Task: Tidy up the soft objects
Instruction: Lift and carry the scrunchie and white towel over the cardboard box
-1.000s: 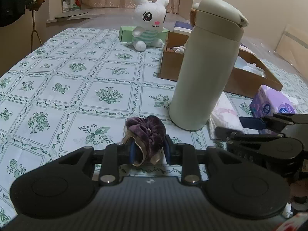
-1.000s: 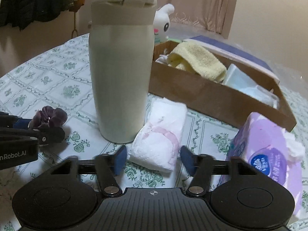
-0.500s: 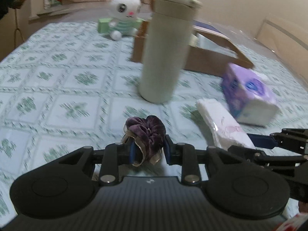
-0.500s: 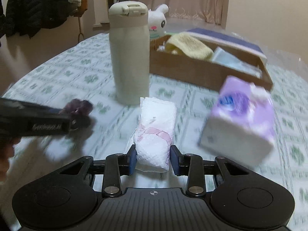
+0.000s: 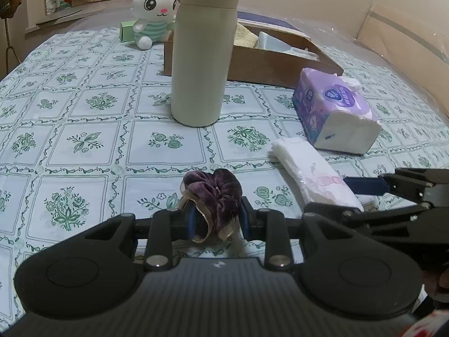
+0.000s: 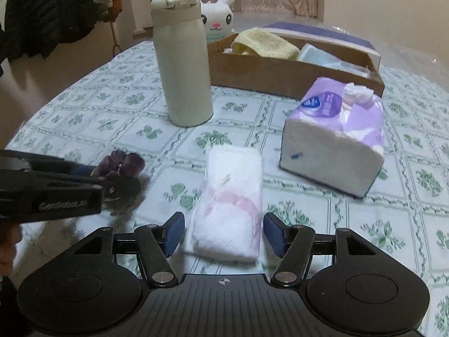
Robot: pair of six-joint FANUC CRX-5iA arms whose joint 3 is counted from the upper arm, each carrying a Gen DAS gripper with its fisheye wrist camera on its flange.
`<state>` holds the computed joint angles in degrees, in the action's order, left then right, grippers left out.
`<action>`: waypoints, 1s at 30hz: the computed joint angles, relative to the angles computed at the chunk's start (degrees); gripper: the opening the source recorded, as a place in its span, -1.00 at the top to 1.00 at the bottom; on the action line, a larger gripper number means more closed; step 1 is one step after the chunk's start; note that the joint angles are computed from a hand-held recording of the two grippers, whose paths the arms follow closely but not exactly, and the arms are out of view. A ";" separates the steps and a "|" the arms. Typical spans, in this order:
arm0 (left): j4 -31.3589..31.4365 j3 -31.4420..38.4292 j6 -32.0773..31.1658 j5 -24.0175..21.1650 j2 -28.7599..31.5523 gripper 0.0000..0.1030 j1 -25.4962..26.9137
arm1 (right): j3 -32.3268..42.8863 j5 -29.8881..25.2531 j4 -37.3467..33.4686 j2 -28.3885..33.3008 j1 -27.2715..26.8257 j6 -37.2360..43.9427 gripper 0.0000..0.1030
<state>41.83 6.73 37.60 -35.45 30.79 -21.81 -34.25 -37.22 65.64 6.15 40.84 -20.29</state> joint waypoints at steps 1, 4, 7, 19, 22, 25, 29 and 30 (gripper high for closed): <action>-0.04 0.15 -0.15 0.01 0.13 0.47 0.03 | 0.36 -0.28 0.41 0.47 -0.18 -0.24 -0.21; -0.34 0.29 -0.29 0.15 0.24 0.47 -0.01 | 1.18 0.11 0.29 1.34 -0.98 0.64 -0.20; -0.37 0.31 -0.59 0.33 0.33 0.47 -0.04 | 1.81 -0.34 -0.15 1.95 -1.12 1.47 -0.14; -2.32 0.74 -0.64 0.98 0.38 0.47 -0.41 | 1.14 -0.40 2.14 1.96 -1.38 0.86 0.09; -3.51 0.61 -1.15 1.51 0.00 0.47 -0.63 | 0.14 -0.25 4.14 1.29 -1.46 -0.81 0.24; -3.24 0.01 -2.52 2.00 -0.55 0.48 -0.83 | -1.21 0.64 5.00 -0.05 -1.62 -2.60 0.30; 0.12 -0.72 -5.68 1.28 -1.21 0.49 -1.05 | -4.34 2.22 7.03 -3.44 -2.08 -6.76 0.31; 1.00 -1.00 -6.68 1.36 -1.47 0.49 -1.25 | -5.18 2.49 7.70 -4.50 -2.17 -7.84 0.31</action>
<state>42.83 5.74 30.92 -34.09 29.33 -23.06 -39.43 -34.73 73.34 1.65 38.68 -28.13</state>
